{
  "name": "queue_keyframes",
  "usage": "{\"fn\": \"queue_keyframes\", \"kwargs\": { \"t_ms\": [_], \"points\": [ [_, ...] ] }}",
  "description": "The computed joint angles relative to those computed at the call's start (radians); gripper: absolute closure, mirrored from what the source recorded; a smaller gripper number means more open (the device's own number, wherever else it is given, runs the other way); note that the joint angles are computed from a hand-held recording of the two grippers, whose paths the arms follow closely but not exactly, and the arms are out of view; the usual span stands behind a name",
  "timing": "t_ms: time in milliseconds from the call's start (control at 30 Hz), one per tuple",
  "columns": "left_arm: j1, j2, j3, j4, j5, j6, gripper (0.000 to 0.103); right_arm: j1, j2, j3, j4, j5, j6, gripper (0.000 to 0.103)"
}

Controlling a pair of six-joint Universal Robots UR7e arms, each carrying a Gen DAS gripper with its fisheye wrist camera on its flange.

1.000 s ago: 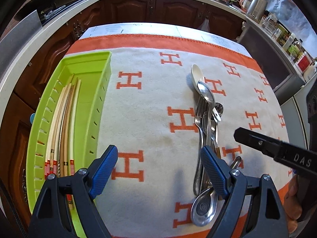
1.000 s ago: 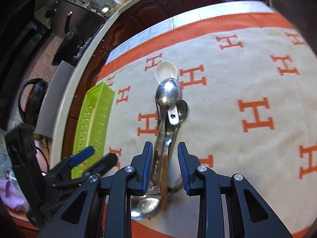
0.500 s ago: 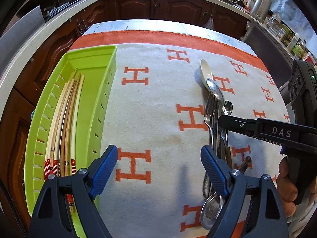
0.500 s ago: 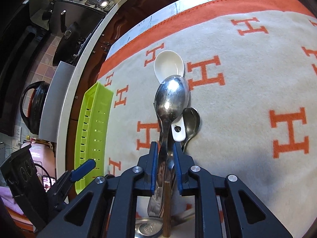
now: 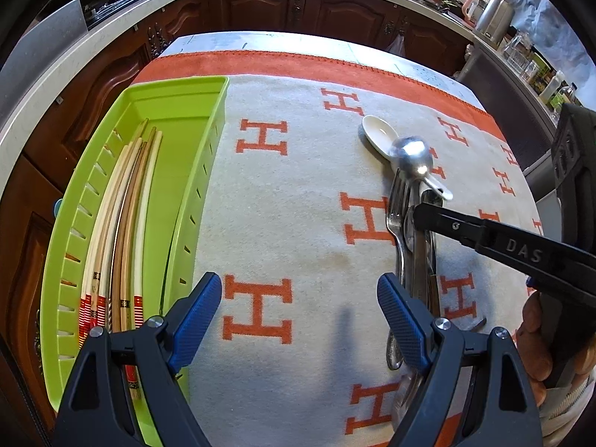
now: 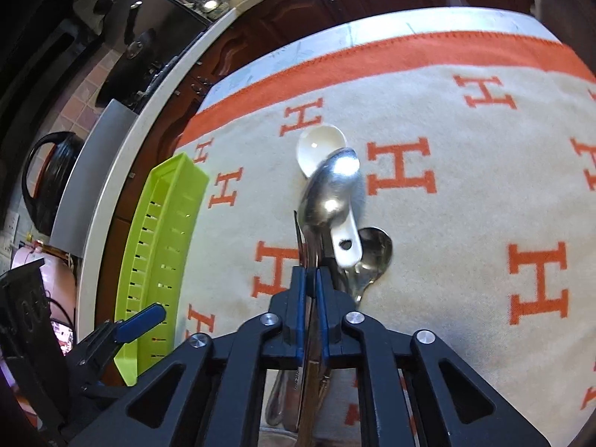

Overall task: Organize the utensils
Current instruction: 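Close the right tool on the fork and spoon handles and lift them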

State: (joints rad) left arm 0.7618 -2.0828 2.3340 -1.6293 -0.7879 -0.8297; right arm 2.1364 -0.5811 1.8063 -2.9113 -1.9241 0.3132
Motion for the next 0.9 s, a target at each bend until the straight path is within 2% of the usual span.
{"fn": "queue_keyframes", "kwargs": {
  "t_ms": [67, 167, 300, 500, 733, 900],
  "points": [
    [0.003, -0.001, 0.0, -0.003, -0.002, 0.003, 0.019, -0.002, -0.002, -0.002, 0.001, 0.017, -0.004, 0.1],
    [0.002, -0.006, 0.001, -0.003, -0.004, 0.005, 0.019, -0.002, 0.011, -0.022, 0.028, 0.0, 0.004, 0.1],
    [0.003, -0.011, 0.001, 0.0, -0.004, 0.007, 0.019, -0.014, 0.01, -0.026, 0.038, 0.028, 0.008, 0.1],
    [0.011, -0.013, -0.001, -0.007, -0.016, 0.014, 0.019, -0.003, 0.023, -0.056, 0.085, 0.028, -0.021, 0.1],
    [0.02, -0.015, -0.001, -0.016, -0.018, 0.02, 0.019, 0.006, 0.036, -0.082, 0.13, 0.017, -0.046, 0.1],
    [0.033, -0.019, 0.0, -0.033, -0.026, 0.035, 0.019, 0.021, 0.054, -0.118, 0.185, -0.021, -0.062, 0.099]
  ]
}}
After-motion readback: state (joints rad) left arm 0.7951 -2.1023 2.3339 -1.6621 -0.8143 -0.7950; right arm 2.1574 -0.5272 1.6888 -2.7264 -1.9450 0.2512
